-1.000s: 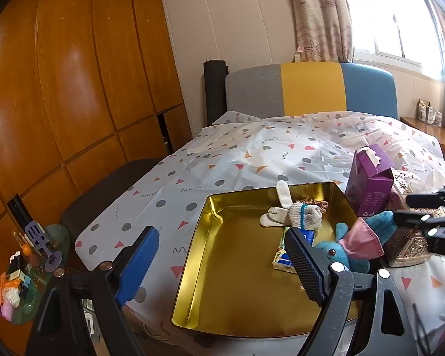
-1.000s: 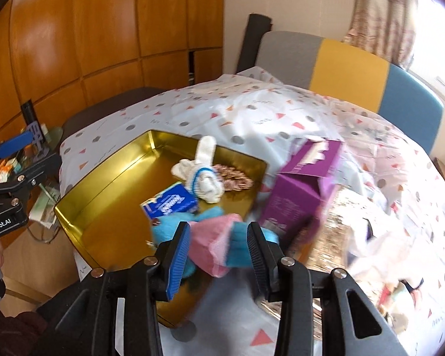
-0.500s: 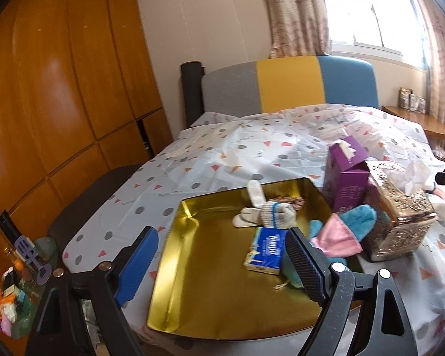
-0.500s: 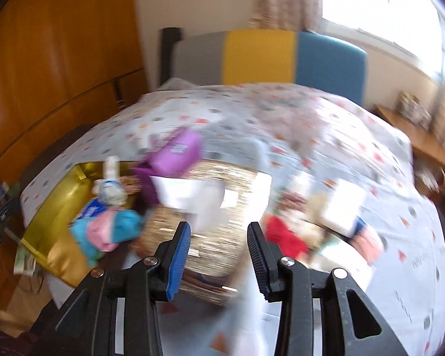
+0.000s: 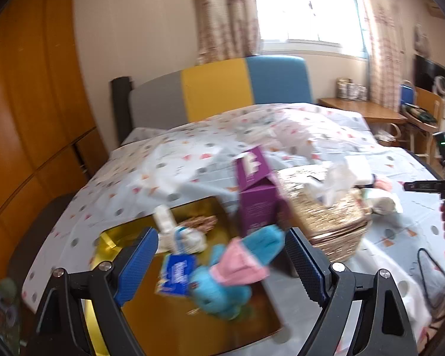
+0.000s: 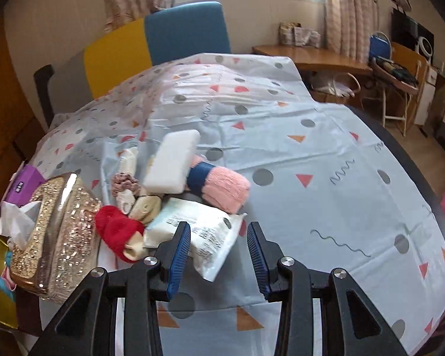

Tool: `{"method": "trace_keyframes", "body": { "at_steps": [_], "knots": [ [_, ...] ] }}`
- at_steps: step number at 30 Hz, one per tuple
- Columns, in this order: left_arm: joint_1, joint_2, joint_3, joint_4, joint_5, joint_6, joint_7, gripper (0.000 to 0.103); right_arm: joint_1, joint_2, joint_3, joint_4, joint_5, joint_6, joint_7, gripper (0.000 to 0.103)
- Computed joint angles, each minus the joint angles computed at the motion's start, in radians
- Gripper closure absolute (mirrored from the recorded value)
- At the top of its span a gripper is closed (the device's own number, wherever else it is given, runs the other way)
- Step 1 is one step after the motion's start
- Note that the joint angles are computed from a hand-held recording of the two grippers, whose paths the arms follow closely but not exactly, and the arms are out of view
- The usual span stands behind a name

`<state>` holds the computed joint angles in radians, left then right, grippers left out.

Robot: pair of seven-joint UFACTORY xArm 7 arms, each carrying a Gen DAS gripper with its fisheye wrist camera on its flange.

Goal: Organize soft objects
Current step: 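Move both grippers back over the remaining soft items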

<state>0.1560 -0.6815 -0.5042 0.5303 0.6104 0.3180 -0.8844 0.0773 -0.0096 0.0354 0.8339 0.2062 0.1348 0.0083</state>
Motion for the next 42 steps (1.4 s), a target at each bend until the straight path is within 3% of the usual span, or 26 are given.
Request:
{"method": "trace_keyframes", "body": {
  "at_steps": [2,6,8,11,13,16,19,21,26,32,42],
  "knots": [
    [-0.005,0.050,-0.013,0.037,0.000,-0.011,0.005,0.015,-0.012,0.009,-0.008,0.009,-0.042,0.027,0.052,0.064],
    [-0.049,0.169,-0.002,0.115,-0.016,-0.026,0.023,0.015,-0.018,0.011,-0.008,0.018,0.023,0.061,0.029,0.064],
    [-0.066,0.217,-0.001,0.147,-0.007,-0.033,0.016,0.015,-0.022,0.013,-0.011,0.020,-0.047,0.068,0.093,0.064],
    [-0.087,0.271,-0.007,0.192,0.032,-0.031,-0.004,0.015,-0.026,0.015,-0.011,0.025,-0.034,0.080,0.088,0.064],
    [-0.110,0.311,-0.001,0.225,0.056,-0.030,-0.016,0.015,-0.029,0.020,-0.015,0.032,-0.099,0.088,0.156,0.064],
    [-0.160,0.382,0.027,0.285,0.079,-0.029,-0.009,0.015,-0.039,0.014,-0.021,0.030,-0.098,0.093,0.187,0.064],
    [-0.249,0.485,0.095,0.374,0.004,-0.018,0.065,0.015,-0.050,0.001,-0.028,0.020,-0.135,0.084,0.249,0.064],
    [-0.299,0.559,0.127,0.452,-0.054,0.000,0.110,0.015,-0.054,-0.002,-0.029,0.019,-0.098,0.088,0.236,0.064],
    [-0.388,0.767,0.146,0.715,-0.018,0.139,0.118,0.014,-0.055,-0.011,-0.029,0.017,-0.051,0.082,0.216,0.064],
    [-0.498,1.066,0.195,1.070,-0.092,0.316,0.223,0.013,-0.054,-0.017,-0.031,0.022,0.005,0.092,0.185,0.064],
    [-0.663,1.512,0.342,1.682,-0.197,0.614,0.374,0.012,-0.052,-0.004,-0.036,0.049,0.228,0.143,0.033,0.063]
  ]
}}
